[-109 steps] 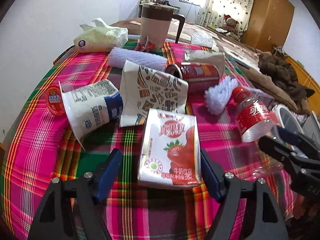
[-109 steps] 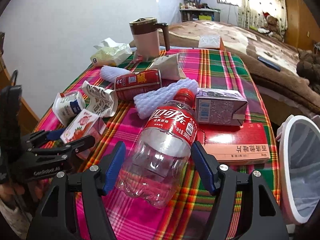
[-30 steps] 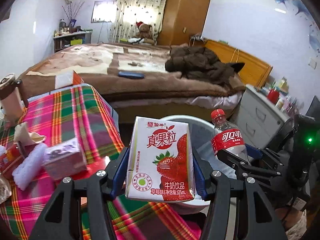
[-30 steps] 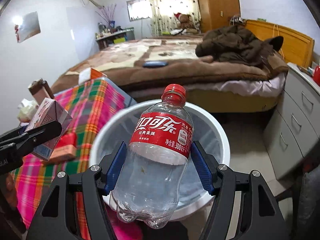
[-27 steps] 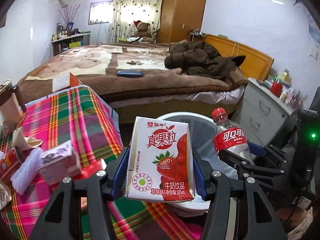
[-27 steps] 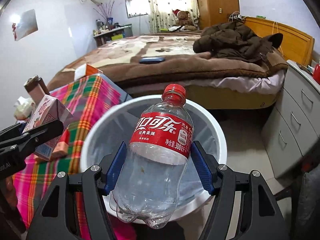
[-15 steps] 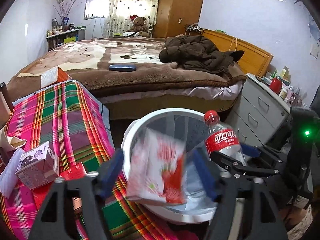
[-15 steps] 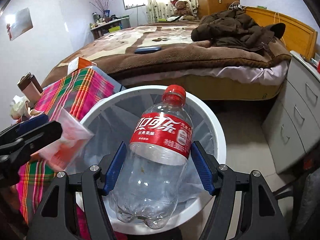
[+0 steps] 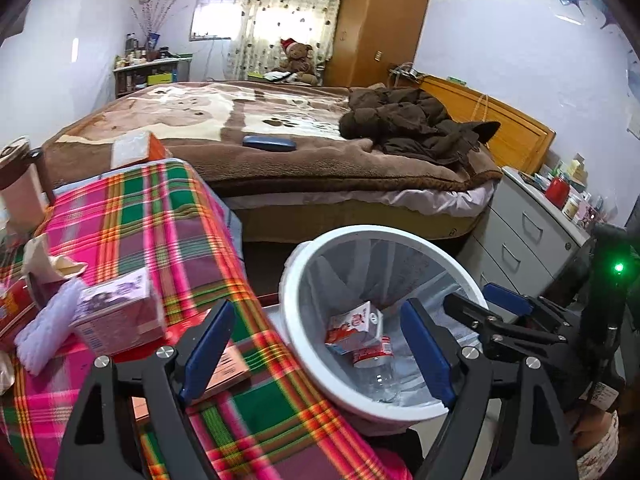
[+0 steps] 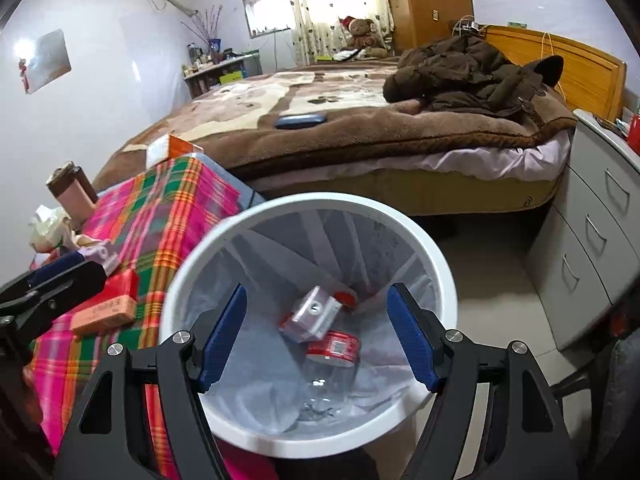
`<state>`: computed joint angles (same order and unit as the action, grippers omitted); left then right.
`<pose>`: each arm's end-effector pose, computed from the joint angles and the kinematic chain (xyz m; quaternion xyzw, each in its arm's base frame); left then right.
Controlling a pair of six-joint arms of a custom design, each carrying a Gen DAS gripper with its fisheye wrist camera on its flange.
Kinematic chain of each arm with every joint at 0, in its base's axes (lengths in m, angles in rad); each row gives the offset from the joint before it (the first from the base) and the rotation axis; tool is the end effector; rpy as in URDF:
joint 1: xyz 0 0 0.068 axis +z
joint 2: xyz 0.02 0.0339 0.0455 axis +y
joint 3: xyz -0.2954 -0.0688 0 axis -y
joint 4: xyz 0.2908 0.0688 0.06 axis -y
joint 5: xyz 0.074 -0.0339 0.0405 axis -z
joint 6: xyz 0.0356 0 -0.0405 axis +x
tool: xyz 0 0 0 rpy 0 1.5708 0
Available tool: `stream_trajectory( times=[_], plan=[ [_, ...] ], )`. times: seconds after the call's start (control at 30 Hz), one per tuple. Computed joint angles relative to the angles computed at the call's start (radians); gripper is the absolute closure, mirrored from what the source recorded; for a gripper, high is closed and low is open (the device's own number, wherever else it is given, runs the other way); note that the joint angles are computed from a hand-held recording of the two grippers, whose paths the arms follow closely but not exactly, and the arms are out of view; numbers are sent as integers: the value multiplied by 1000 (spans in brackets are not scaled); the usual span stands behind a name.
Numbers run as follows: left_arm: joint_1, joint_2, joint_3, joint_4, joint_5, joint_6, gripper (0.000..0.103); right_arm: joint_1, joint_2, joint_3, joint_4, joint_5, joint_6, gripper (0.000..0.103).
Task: Collect trash
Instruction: 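Carry the carton and bottle to the white bin while both tools release them inside, then return to the table and grasp the purple grape drink carton with the right tool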
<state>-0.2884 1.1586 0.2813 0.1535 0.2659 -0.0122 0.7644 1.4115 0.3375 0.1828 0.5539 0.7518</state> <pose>0.2033 -0.0701 0.1271 0.1783 0.8875 -0.1805 0.3846 0.1790 0.1457 0.0970 0.0854 0.9075 0.0332 0.4100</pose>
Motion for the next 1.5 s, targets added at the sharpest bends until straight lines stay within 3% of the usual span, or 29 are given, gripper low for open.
stream_trajectory(
  times=[0.2, 0.47, 0.67, 0.8, 1.17, 1.5],
  plan=[
    [137, -145, -52, -64, 61, 48, 17, 79, -8, 26, 5, 32, 19, 29],
    [473, -263, -74, -172, 244, 194, 17, 156, 121, 125, 51, 13, 3, 29],
    [739, -186, -49, -195, 375, 308, 17, 180, 248, 214, 97, -49, -27, 29],
    [855, -109, -29, -178, 414, 373, 17, 191, 325, 286, 86, -87, -41, 29],
    [1093, 158, 75, -126, 441, 502, 17, 177, 470, 431, 70, -167, -71, 29],
    [1239, 274, 175, -85, 442, 507, 16, 198, 558, 573, 65, -147, -156, 29]
  ],
)
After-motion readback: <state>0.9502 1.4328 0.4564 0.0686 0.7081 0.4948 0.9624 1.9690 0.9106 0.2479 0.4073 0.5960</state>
